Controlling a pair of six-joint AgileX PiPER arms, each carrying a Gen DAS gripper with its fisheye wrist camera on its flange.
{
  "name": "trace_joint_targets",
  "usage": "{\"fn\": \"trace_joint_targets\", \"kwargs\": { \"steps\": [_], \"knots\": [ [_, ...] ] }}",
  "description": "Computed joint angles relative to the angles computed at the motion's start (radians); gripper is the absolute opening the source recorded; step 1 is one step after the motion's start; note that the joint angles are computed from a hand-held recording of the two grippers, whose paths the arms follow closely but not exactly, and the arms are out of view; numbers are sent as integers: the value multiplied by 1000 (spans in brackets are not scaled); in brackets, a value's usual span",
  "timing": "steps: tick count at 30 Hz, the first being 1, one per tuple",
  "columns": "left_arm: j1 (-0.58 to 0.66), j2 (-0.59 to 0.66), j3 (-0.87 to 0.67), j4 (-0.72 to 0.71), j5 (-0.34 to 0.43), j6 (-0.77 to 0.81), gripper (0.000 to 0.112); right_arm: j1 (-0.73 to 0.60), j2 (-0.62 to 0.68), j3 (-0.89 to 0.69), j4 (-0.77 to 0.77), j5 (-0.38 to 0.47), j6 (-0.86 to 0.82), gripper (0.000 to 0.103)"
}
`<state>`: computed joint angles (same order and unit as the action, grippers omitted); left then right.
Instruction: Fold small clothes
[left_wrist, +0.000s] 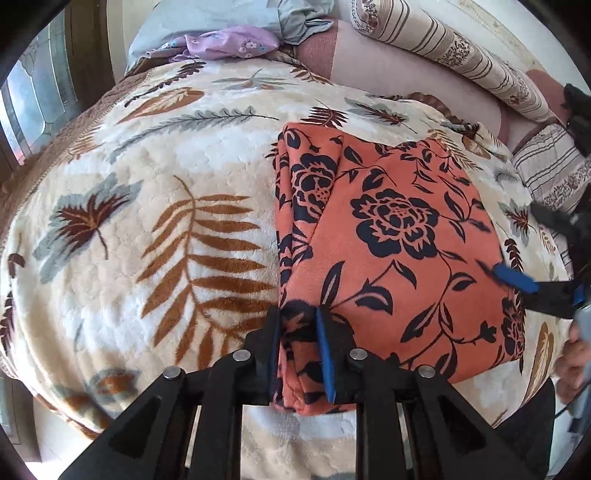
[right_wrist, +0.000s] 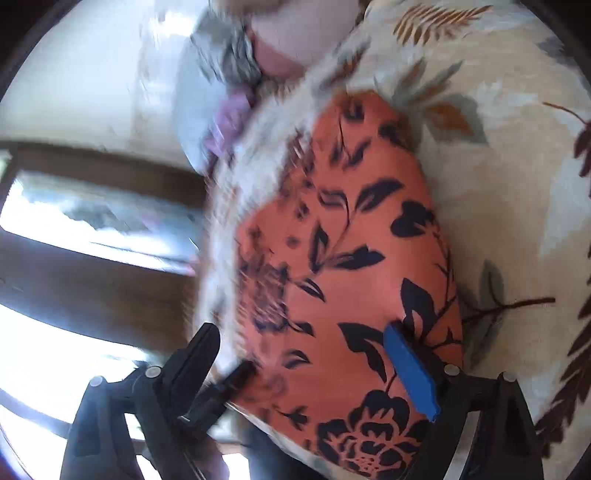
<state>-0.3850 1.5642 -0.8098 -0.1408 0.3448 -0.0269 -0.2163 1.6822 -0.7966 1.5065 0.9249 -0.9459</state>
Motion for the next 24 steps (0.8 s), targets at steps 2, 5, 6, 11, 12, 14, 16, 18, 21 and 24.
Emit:
{"fn": "trace_joint_targets", "kwargs": {
  "steps": [2,5,6,11,12,14,16,18,21,24],
  "knots": [
    [5,-46,29,-43,8,30,22,-16,-53,0,-17,43,22,93],
    [-3,-113,97,-115,-22,77,37,-14,-102,29,-30,23,-31,93],
    [-17,-100,105,-79,-32,38,39,-7,-93,43,-37,1,-39,94],
    [6,-80,96,-132,22,50,41,-40,-106,109,-38,25,-17,94],
    [-1,-107,94,-98,25,20,41,-46,-153,113,-52,44,-13,94],
    [-20,-163,79,-8,25,-58,41,-63,-225,135,-44,84,-58,94],
    [-18,-184,42,-29,30,-47,41,-61,-240,166,-29,106,-93,96],
    [-14,-163,-7,-64,26,-21,41,-20,-190,177,-86,47,-75,97],
    [-56,-111,-99,29,44,-110,41,-47,-149,238,-57,60,-83,97],
    [-71,-54,-174,-9,40,-53,46,-79,-223,238,-68,90,-91,97]
  ]
}}
